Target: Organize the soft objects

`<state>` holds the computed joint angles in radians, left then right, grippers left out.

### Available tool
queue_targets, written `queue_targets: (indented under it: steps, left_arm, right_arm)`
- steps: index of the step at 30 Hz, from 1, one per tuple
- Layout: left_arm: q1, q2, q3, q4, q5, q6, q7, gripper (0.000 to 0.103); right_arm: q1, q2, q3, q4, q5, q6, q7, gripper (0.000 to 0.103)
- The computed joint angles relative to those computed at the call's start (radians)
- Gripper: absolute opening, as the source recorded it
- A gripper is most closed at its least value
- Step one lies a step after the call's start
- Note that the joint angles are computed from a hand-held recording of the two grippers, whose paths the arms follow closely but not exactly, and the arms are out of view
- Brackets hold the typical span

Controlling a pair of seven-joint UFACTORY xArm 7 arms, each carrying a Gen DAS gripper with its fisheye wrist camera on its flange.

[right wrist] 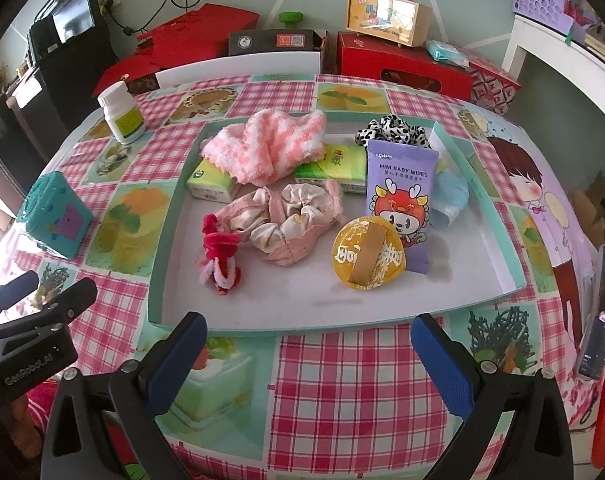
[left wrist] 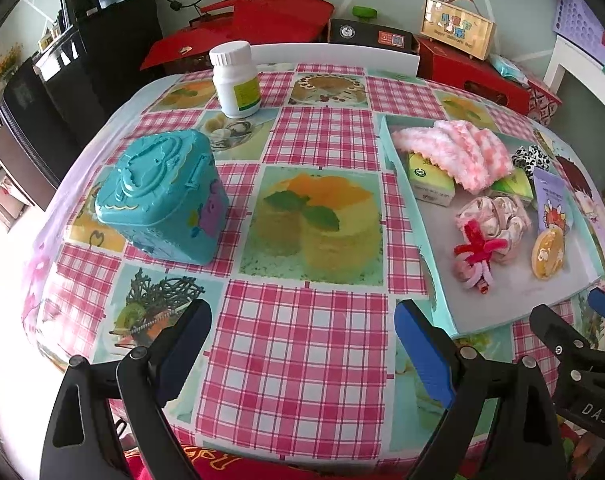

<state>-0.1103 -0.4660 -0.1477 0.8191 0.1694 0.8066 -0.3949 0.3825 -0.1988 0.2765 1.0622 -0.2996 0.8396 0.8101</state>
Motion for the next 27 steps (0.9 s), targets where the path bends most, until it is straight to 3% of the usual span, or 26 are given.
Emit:
queue_targets:
  steps: [11, 27]
  left_arm:
    - [-0.004, 0.009, 0.01, 0.005, -0.02, 0.014, 0.0, 0.093]
    - [-0.008, -0.002, 0.025, -0.009, -0.061, -0.01, 0.027, 0.093]
  right_arm:
    - [-0.002, 0.0, -0.006, -0.009, 0.018, -0.003, 0.005, 0.103]
    - [0.005, 0.009, 0.009, 0.009, -0.047, 0.021, 0.025, 0.103]
